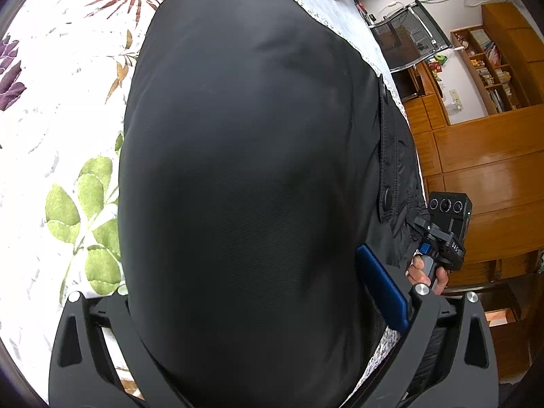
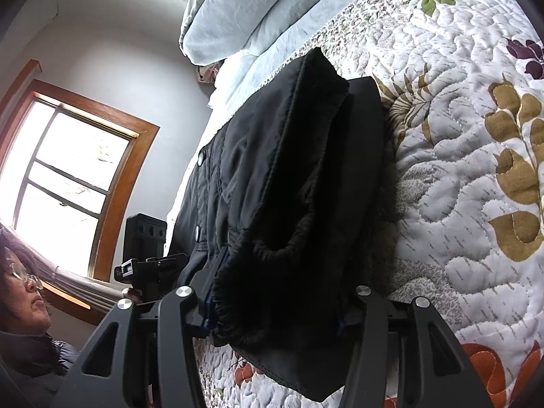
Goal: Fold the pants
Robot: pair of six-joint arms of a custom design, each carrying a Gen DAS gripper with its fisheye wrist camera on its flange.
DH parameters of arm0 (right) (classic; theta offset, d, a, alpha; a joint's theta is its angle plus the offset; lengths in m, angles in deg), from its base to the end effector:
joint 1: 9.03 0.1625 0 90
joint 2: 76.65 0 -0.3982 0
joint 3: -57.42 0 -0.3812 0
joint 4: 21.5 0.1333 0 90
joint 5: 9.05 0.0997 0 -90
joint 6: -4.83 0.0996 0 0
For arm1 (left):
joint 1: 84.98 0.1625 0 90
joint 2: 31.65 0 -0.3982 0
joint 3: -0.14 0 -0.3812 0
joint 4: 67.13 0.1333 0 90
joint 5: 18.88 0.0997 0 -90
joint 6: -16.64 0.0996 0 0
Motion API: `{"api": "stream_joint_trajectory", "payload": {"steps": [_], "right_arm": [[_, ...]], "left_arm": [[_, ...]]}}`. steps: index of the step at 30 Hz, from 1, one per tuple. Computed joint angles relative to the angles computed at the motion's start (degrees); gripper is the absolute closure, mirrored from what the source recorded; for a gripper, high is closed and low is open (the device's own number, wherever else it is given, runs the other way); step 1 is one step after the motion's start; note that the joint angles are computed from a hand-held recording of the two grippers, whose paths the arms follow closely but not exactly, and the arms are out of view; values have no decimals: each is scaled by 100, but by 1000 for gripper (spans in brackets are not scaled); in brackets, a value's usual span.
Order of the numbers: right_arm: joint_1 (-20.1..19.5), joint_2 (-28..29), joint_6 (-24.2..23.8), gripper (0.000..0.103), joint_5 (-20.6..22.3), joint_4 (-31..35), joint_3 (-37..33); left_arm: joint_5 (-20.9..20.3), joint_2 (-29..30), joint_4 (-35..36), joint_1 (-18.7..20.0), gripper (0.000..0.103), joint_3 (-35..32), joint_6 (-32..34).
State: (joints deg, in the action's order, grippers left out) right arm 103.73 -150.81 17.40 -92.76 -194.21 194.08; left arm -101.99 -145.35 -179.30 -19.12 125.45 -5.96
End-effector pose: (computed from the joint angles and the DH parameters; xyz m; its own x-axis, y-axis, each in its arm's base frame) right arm 0.2926 -0.3246 0.1490 -0.9593 -0.2211 -0.1755 -0.1581 0.9359 -0.3148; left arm -0.0022 -0.3601 0.3715 -0.9992 0.0116 -0.0384 0.0196 0.9765 -0.2145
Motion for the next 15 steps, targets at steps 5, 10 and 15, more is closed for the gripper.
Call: {"api": "stream_joint_trajectory", "payload": {"steps": [5, 10, 15], "right_arm": [[48, 34, 59, 42, -66, 40, -42], [196, 85, 242, 26, -183, 203, -155], [226, -220, 552, 21, -343, 499, -63]], "left_arm": [[-153, 49, -43, 108, 4, -20, 141], [-201, 27, -113, 156, 4, 24, 220], [-251, 61, -143, 193, 4, 21, 321]]}}
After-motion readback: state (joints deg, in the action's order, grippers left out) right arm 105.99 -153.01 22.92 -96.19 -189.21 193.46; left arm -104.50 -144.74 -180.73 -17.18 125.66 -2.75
